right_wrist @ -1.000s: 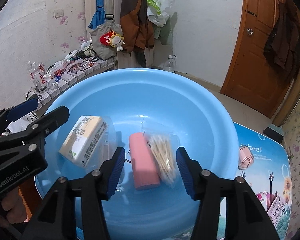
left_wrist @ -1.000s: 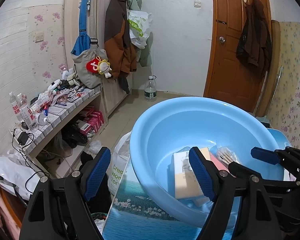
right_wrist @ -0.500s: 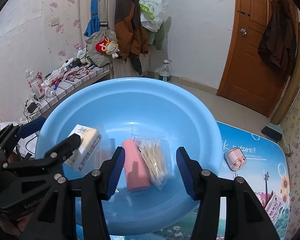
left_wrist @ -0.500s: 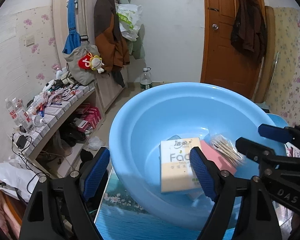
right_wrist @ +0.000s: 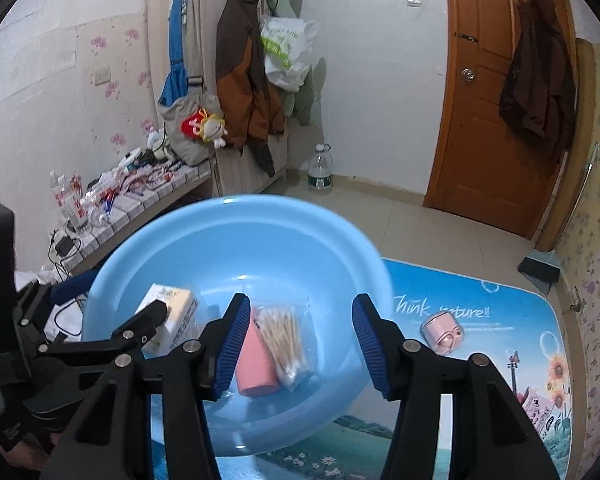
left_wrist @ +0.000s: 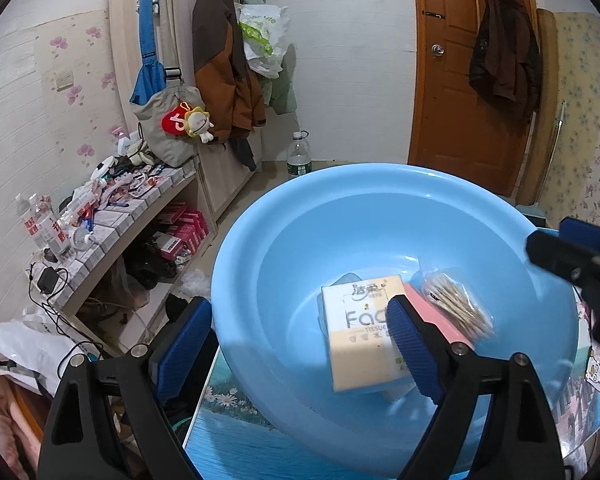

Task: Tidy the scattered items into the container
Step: 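Lower the cotton swab bag into the basin and open the right gripper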

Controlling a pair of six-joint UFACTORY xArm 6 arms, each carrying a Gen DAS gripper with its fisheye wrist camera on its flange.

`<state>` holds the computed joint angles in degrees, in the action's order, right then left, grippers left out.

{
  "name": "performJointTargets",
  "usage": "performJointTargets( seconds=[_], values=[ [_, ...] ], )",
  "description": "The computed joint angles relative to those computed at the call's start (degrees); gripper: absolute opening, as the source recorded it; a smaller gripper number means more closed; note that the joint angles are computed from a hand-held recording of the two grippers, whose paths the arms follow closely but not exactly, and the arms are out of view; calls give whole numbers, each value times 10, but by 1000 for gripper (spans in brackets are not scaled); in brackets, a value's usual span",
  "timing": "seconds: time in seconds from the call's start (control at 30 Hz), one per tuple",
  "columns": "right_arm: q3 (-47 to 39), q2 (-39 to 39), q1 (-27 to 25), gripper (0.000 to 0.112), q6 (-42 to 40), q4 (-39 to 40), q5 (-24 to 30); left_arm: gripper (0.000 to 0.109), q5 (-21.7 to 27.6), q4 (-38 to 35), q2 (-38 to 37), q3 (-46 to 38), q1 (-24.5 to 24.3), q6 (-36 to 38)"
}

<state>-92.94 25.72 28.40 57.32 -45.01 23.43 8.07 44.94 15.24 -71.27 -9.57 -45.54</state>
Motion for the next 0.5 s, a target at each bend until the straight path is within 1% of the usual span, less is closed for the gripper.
performJointTargets(
  seconds=[0.1, 0.23, 0.33, 0.4, 0.5],
  values=[
    [11, -13, -5, 55, 16, -13, -5, 88, 4, -1, -1, -1, 0, -3],
    [26, -25, -10, 55, 21, -11, -9, 88, 12, 37, -1, -6, -2, -34],
    [34, -30, -13, 55, 21, -7, -14, 88, 7, 61, -5, -6, -4, -51],
    [38, -31, -14, 55, 21, -6, -18, 88, -5, 52, -7, -2, -5, -34],
    [41, -33, -16, 55, 26, -9, -20, 88, -4, 40, -5, -2, -16, -13]
  ],
)
